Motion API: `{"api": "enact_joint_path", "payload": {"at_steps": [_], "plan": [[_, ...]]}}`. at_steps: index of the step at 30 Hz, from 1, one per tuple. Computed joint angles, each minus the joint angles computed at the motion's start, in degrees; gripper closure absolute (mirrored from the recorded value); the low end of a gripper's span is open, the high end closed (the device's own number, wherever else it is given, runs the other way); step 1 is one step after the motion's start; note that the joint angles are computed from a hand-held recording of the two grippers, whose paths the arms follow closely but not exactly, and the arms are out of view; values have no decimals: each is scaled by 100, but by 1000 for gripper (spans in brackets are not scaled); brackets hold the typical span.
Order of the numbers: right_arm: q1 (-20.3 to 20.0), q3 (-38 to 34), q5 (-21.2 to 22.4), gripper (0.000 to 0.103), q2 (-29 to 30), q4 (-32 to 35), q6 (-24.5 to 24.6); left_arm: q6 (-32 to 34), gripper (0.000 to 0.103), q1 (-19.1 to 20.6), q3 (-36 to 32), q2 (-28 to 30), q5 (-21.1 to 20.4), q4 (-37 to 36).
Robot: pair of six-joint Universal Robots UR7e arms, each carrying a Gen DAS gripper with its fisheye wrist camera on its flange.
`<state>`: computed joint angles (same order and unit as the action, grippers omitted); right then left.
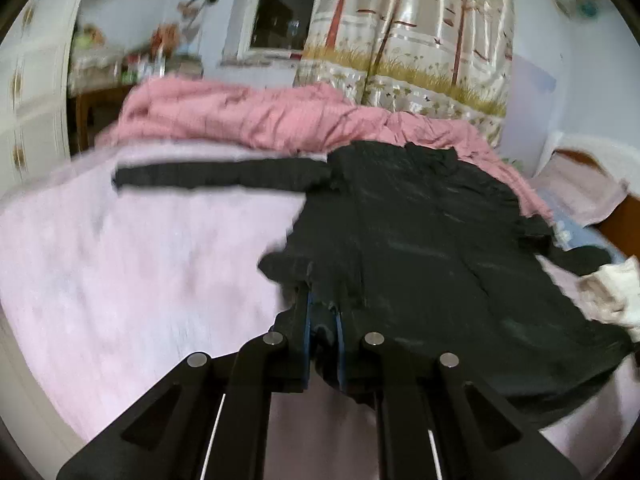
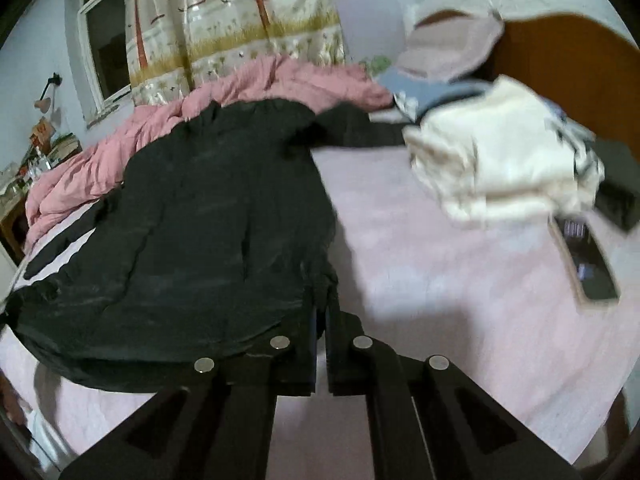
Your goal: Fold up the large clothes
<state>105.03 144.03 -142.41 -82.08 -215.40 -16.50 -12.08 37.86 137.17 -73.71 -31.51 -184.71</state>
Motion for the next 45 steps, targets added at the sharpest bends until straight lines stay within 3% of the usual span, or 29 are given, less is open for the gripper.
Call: {"api": "enact_joint_path", "payload": {"at_steps": [2,8,13,18,20,22,23,24,27,29,31,34,36,39,42,45], "plan": [[-25,-480,-104,99,360,-292,-499,407,94,189,-525,474,132,-200],[-467,-1684,6,100,1100,-36,-977,885,94,958,-2082,1664,151,330],[-989,-2529,216,100,1648,747,-759,725,93,1384,-2940,2317,156,1148],[-1321,-2752,391,99,1945,764,-716,936,86,1578,-3054,2622,266,981],[-1360,-2681,484,99,1917,632,-729,1202,79,1559,-2939,2639,208,374],[-1311,-2542,457,98,1790,514,-657,1799,55,1448,-2766,2735,316,-826],[-1272,-2472,479,97,1735,378,-691,2111,30,1341,-2679,2766,450,-1426],[-1211,-2407,482,92,1692,173,-777,2428,16,1210,-2598,2796,621,-2026],[-955,-2251,438,68,1606,-505,-1183,3561,14,870,-2275,2780,533,-3739],[-790,-2090,555,54,1491,-760,-1360,3739,14,696,-1900,2598,151,-4046],[-636,-1857,783,50,1293,-586,-1425,3452,14,537,-1446,2253,-411,-3544],[-576,-1482,1425,40,791,930,-1047,2976,12,405,-1184,1860,-1191,-1874],[-599,-1395,1757,39,592,2001,-775,2713,12,379,-1281,1851,-1521,-954],[-564,-1379,1620,39,830,2177,-667,2409,12,356,-1572,2170,-1494,-212],[-540,-1502,1238,39,1316,1637,-906,1887,12,341,-1948,2568,-901,461],[-639,-1714,1102,39,1686,1339,-1197,1128,13,612,-2414,2770,-569,1297]]}}
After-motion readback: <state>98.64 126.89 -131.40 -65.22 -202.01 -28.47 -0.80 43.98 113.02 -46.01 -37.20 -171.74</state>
